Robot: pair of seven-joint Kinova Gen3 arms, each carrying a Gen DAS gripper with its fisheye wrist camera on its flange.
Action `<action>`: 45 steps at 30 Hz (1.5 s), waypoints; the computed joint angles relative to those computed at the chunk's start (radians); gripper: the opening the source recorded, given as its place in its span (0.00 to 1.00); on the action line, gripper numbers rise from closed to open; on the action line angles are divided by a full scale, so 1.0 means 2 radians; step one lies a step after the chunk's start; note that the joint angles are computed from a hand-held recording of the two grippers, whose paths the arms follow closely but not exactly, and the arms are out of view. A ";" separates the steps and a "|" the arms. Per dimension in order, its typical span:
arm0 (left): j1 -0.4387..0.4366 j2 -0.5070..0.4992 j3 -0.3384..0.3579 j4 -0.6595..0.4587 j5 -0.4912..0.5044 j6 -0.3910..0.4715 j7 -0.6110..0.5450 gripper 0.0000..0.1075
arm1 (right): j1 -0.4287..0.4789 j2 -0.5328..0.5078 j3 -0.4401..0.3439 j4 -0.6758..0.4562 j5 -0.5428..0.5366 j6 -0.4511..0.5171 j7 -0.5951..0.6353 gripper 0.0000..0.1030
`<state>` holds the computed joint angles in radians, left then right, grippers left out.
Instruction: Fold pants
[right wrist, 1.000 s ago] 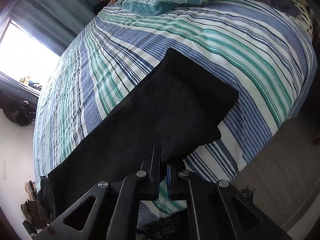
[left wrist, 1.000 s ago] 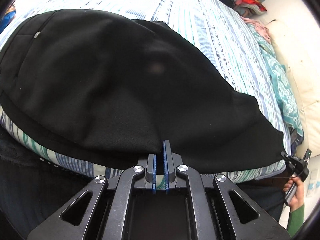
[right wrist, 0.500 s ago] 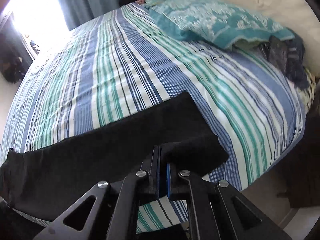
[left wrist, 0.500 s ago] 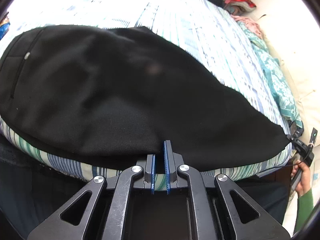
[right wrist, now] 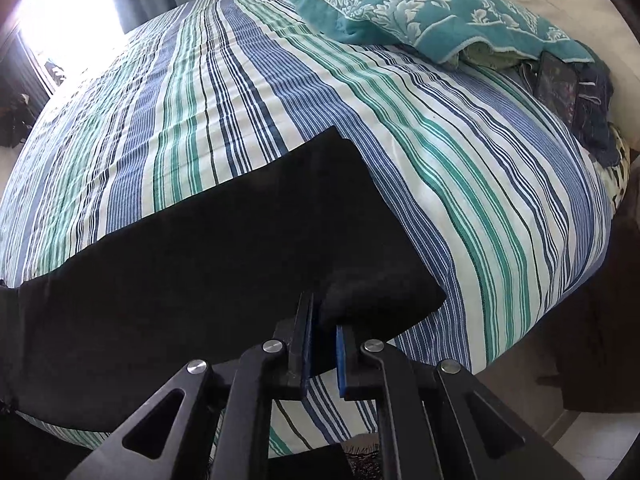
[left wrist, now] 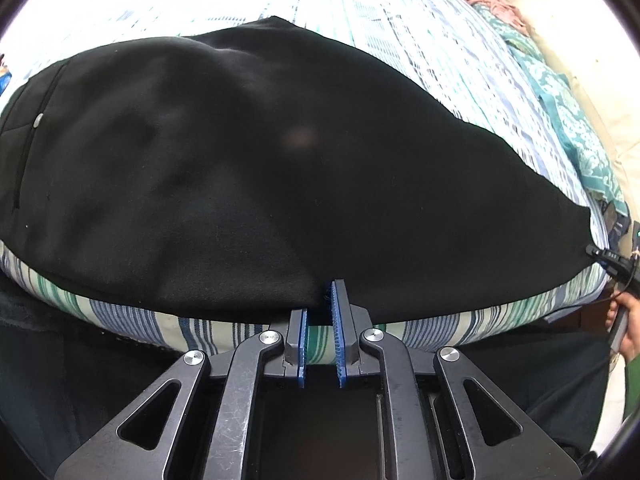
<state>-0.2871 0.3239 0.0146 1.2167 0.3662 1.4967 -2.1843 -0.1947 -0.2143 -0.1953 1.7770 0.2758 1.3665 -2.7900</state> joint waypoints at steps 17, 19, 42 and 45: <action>0.006 0.016 -0.058 -0.087 -0.001 -0.070 -0.020 0.73 | -0.021 0.075 -0.207 -0.159 0.149 0.069 -0.077 0.69; 0.052 0.046 -0.100 -0.100 -0.041 -0.089 -0.024 0.62 | -0.068 0.121 -0.198 -0.184 0.168 0.029 -0.095 0.69; 0.046 0.109 -0.078 -0.105 -0.037 -0.180 0.010 0.78 | -0.322 0.288 -0.019 -0.239 0.178 -0.080 -0.099 1.00; 0.030 0.084 -0.029 -0.064 -0.090 -0.212 0.006 0.79 | -0.333 0.280 -0.001 -0.226 0.173 -0.097 -0.102 1.00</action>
